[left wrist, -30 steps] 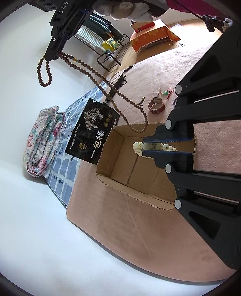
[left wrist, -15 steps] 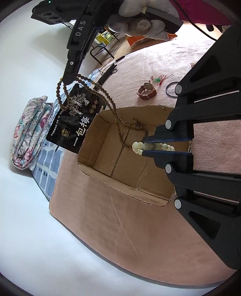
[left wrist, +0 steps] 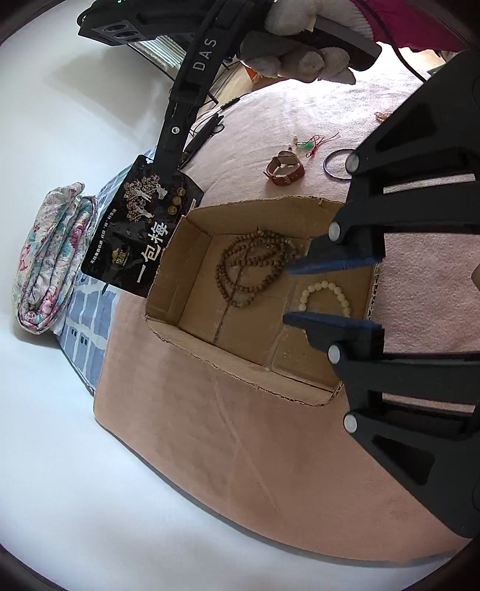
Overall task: Organize jewelry
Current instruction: 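Move left tool to the red-strap wristwatch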
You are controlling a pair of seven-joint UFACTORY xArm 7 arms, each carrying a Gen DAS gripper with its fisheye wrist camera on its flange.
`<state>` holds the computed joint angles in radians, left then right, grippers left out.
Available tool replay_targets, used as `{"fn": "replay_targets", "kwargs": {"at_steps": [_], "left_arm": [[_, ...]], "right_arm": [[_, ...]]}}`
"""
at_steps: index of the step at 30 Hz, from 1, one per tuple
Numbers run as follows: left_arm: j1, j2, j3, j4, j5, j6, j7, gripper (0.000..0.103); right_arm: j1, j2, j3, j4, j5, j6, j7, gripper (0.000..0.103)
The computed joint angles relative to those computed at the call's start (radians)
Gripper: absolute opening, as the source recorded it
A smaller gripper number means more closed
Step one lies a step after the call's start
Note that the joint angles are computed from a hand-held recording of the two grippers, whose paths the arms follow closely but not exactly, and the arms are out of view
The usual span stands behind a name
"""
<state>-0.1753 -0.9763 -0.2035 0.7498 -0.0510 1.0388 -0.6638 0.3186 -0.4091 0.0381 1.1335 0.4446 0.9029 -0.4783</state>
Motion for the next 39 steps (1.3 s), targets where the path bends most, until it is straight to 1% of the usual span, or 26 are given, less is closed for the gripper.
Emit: {"fn": "replay_targets", "kwargs": {"at_steps": [1,3,5,7,9,11,15,17,19,21,23,28,32,35,39], "left_arm": [[0.002,-0.003,-0.005,0.003,0.004,0.0,-0.002,0.03],[0.0,-0.003,-0.011,0.014,0.01,0.001,0.001,0.03],[0.002,-0.004,-0.024,0.025,0.019,0.004,-0.003,0.03],[-0.001,-0.002,-0.03,0.035,0.021,-0.003,-0.004,0.03],[-0.006,0.0,-0.04,0.044,0.024,-0.009,-0.005,0.03],[-0.008,0.002,-0.056,0.053,0.036,-0.015,-0.002,0.03],[-0.012,0.024,-0.093,0.084,0.056,-0.03,-0.008,0.031],[-0.019,0.046,-0.114,0.107,0.064,-0.032,-0.01,0.031],[-0.028,0.075,-0.134,0.132,0.071,-0.033,-0.012,0.031],[-0.04,0.107,-0.156,0.157,0.078,-0.036,-0.012,0.031],[-0.055,0.147,-0.177,0.183,0.085,-0.04,-0.012,0.031],[-0.088,0.249,-0.207,0.235,0.097,-0.057,-0.031,0.032],[-0.12,0.312,-0.195,0.249,0.087,-0.091,-0.058,0.032],[-0.136,0.355,-0.185,0.256,0.086,-0.114,-0.079,0.032],[-0.156,0.418,-0.172,0.268,0.09,-0.143,-0.098,0.032]], "right_arm": [[-0.003,-0.009,-0.001,-0.004,-0.002,-0.003,0.002,0.065],[-0.006,-0.027,-0.008,-0.009,-0.001,0.002,0.004,0.067],[-0.015,-0.05,-0.014,-0.016,-0.009,0.009,0.01,0.073],[-0.024,-0.074,-0.023,-0.024,-0.019,0.014,0.013,0.077],[-0.034,-0.1,-0.035,-0.032,-0.033,0.025,0.012,0.079],[-0.048,-0.128,-0.046,-0.043,-0.049,0.032,0.011,0.083],[-0.082,-0.194,-0.078,-0.071,-0.082,0.045,0.008,0.087],[-0.099,-0.228,-0.103,-0.09,-0.082,0.04,0.009,0.096],[-0.12,-0.26,-0.132,-0.112,-0.076,0.025,0.019,0.103],[-0.142,-0.279,-0.164,-0.126,-0.074,0.02,0.026,0.103],[-0.163,-0.278,-0.198,-0.122,-0.08,0.04,0.024,0.103],[-0.246,-0.27,-0.233,-0.134,-0.14,0.052,0.017,0.103],[-0.273,-0.279,-0.28,-0.164,-0.142,0.088,-0.04,0.103],[-0.295,-0.287,-0.296,-0.193,-0.153,0.107,-0.091,0.103],[-0.315,-0.273,-0.321,-0.194,-0.143,0.146,-0.143,0.102]]}}
